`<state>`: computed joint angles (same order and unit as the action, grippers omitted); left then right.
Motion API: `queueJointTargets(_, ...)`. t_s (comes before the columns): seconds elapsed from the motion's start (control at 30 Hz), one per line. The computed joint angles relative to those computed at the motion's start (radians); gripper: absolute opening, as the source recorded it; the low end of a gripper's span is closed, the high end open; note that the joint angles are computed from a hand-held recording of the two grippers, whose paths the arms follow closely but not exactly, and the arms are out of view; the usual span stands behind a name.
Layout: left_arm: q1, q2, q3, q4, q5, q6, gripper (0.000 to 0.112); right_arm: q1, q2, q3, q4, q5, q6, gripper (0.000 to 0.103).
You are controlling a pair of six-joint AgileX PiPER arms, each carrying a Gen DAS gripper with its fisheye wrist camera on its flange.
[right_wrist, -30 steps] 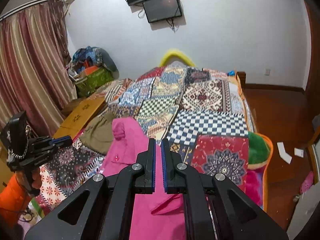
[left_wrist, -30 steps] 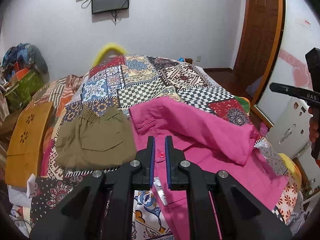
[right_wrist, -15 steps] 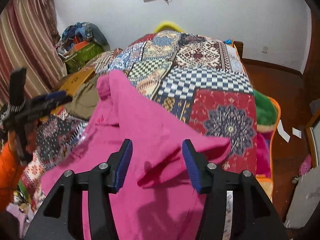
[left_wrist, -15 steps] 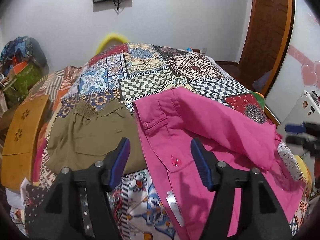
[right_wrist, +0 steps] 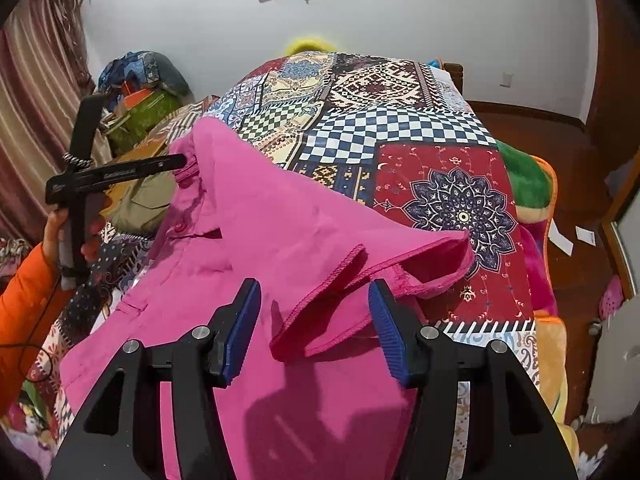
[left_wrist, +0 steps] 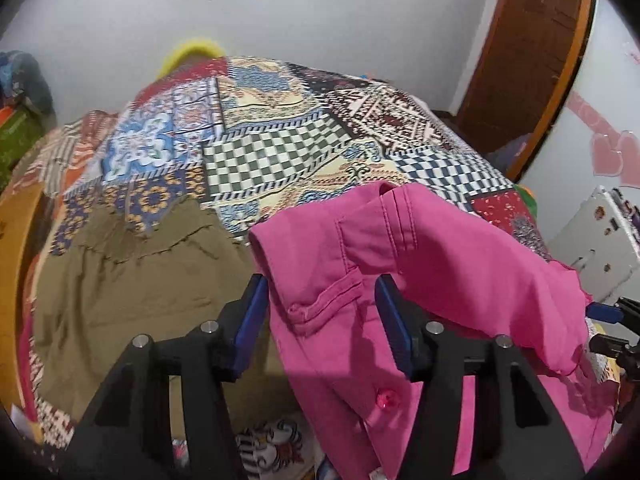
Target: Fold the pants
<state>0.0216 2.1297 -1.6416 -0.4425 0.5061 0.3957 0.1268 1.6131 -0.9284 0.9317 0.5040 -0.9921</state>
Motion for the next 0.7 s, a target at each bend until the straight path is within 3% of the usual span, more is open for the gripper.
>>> queueJointTargets(0.1,0.018,0.024,-0.022,-0.094,0.009,0.094,0.056,0.004,0.010,-0.006,0.001,0.007,0.007,0.053)
queueJointTargets(0.23,0.052,0.081,-0.103,-0.220,0.104,0.188,0.056,0.015,0.028,-0.018,-0.029,0.013,0.036,0.054)
queueJointTargets(0.37,0.056,0.106,-0.141,-0.264,0.137,0.201,0.055,0.017,0.048,-0.031,-0.041,0.033,0.050,0.054)
queueJointTargets(0.4,0.053,0.110,-0.149,-0.249,0.140,0.179,0.046,0.016,0.052,-0.033,-0.039,0.039,0.049,0.054)
queueJointTargets(0.43,0.047,0.116,-0.161,-0.220,0.146,0.148,0.027,0.013,0.056,-0.032,-0.028,0.039,0.039,0.054)
queueJointTargets(0.47,0.040,0.124,-0.177,-0.177,0.157,0.107,0.019,0.014,0.056,-0.030,-0.022,0.036,0.037,0.054)
queueJointTargets(0.57,0.027,0.093,-0.127,-0.158,0.124,0.094,0.008,0.006,0.061,-0.032,0.003,0.048,0.023,0.054)
queueJointTargets(0.7,0.018,0.009,-0.010,-0.213,0.063,0.173,0.006,-0.008,0.077,-0.055,0.055,0.078,-0.011,0.054)
